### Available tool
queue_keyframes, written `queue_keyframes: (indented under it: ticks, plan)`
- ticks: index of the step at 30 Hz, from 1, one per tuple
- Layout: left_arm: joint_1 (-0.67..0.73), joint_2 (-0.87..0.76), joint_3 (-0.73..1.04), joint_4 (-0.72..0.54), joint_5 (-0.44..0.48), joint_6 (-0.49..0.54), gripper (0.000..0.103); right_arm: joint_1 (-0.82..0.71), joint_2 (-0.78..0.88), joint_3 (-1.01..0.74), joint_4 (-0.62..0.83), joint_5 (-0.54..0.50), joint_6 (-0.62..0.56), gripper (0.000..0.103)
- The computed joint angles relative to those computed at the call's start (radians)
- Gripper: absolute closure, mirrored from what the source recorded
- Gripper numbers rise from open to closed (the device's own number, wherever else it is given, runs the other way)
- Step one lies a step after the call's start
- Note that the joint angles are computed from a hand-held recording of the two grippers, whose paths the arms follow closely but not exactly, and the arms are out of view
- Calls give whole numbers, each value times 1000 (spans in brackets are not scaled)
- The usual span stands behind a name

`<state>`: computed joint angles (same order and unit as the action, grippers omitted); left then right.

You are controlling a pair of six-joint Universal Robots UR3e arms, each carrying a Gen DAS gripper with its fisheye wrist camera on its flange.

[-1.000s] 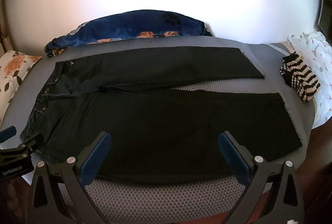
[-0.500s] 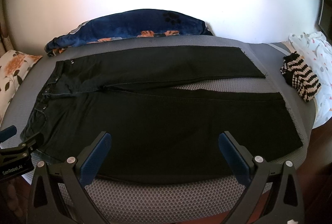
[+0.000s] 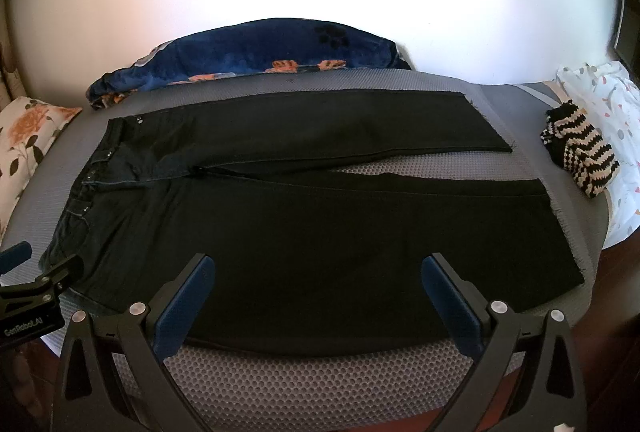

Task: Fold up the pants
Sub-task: 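Grasp the jeans waistband with the left gripper while the right gripper grasps the waistband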

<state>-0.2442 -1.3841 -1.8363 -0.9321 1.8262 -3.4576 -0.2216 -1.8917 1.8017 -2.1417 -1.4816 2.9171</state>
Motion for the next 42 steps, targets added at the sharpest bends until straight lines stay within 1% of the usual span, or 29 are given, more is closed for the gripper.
queue_keyframes:
  ticks: [7,13,15,18,19,21,23,25,27,31,33,34,37,38,39,40,41,42]
  plan:
    - [4,-9,2,2,-1,7,1,-2,6,1,-6,-3,-3,1]
    - [30,-7,-13,23,-27,23,1,-7,17,-1,-11,2,2,1]
    - [56,3,-30,47,-49,43,1,-21,18,0,-9,25,-4,1]
    - [111,16,-48,77,-91,78,1,-63,27,-13,25,111,-34,1]
    - [145,23,-54,89,-118,98,1,-76,34,-18,34,144,-49,1]
    - [218,32,-58,107,-176,139,4,-78,59,-33,31,175,-61,1]
    - [322,31,-54,120,-261,182,7,-82,82,-48,30,216,-73,1]
    - [422,12,-35,129,-347,223,11,-92,103,-64,31,269,-75,1]
    - [520,-36,14,119,-435,264,21,-88,146,-96,23,302,-67,1]
    - [651,-182,154,101,-562,326,24,-36,284,-213,-17,287,-35,1]
    - [686,-264,232,92,-597,346,25,-17,351,-273,-33,282,-15,1]
    - [715,-324,294,64,-645,365,26,-7,386,-305,-38,274,0,1]
    - [766,-477,467,-25,-738,383,30,30,507,-428,-26,253,38,1]
    - [780,-523,518,-52,-772,386,34,40,539,-462,-18,244,47,1]
    - [796,-596,606,-105,-818,396,41,52,577,-504,-6,245,58,1]
    - [802,-647,673,-150,-840,401,43,60,604,-529,-2,246,63,1]
    - [813,-712,759,-204,-872,403,49,71,627,-550,-2,238,70,1]
    - [816,-745,804,-231,-888,402,53,88,658,-580,0,222,77,1]
